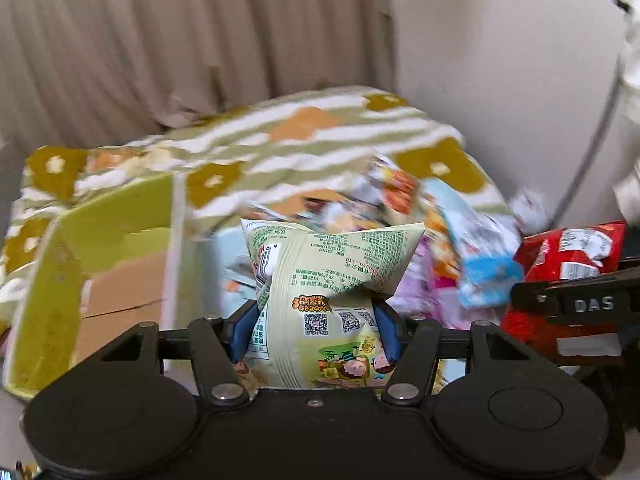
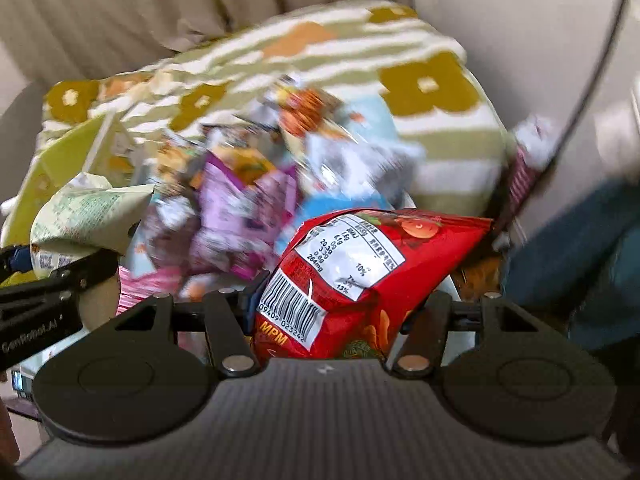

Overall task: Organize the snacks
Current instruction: 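Carry both bags into the cardboard box and open both tools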

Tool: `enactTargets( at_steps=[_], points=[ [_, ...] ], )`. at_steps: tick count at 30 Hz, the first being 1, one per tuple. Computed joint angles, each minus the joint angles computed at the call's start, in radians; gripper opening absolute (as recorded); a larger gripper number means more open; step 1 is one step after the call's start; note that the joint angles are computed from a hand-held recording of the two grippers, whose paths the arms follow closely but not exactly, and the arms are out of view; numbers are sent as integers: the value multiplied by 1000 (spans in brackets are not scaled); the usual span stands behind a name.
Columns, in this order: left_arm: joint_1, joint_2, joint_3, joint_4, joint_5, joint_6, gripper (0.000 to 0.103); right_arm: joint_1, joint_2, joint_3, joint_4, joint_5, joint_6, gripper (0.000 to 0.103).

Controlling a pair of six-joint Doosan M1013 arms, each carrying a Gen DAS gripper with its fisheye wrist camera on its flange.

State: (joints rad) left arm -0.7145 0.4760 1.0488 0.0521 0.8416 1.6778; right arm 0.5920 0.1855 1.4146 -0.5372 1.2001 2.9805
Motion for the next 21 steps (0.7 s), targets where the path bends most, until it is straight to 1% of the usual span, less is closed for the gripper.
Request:
enactTargets(
  at_steps=[3,6,12,15,17,21],
  points=[
    [15,-5,-11,73,-17,-106,64,-10,18,-45,-21,-44,-83,74],
    [32,-6,-30,150,-15,-194,64,-19,45,-94,-29,-84,-156,74],
    [82,-4,-64,258,-26,-313,65,-29,121,-220,-21,-159,-293,74],
    [112,10,-94,273,-24,-333,65,-33,171,-301,-6,-177,-362,74],
    [134,27,-127,262,-10,-320,65,-34,211,-364,4,-180,-406,74],
    [176,76,-208,231,27,-288,65,-36,309,-516,15,-156,-499,74]
  ],
)
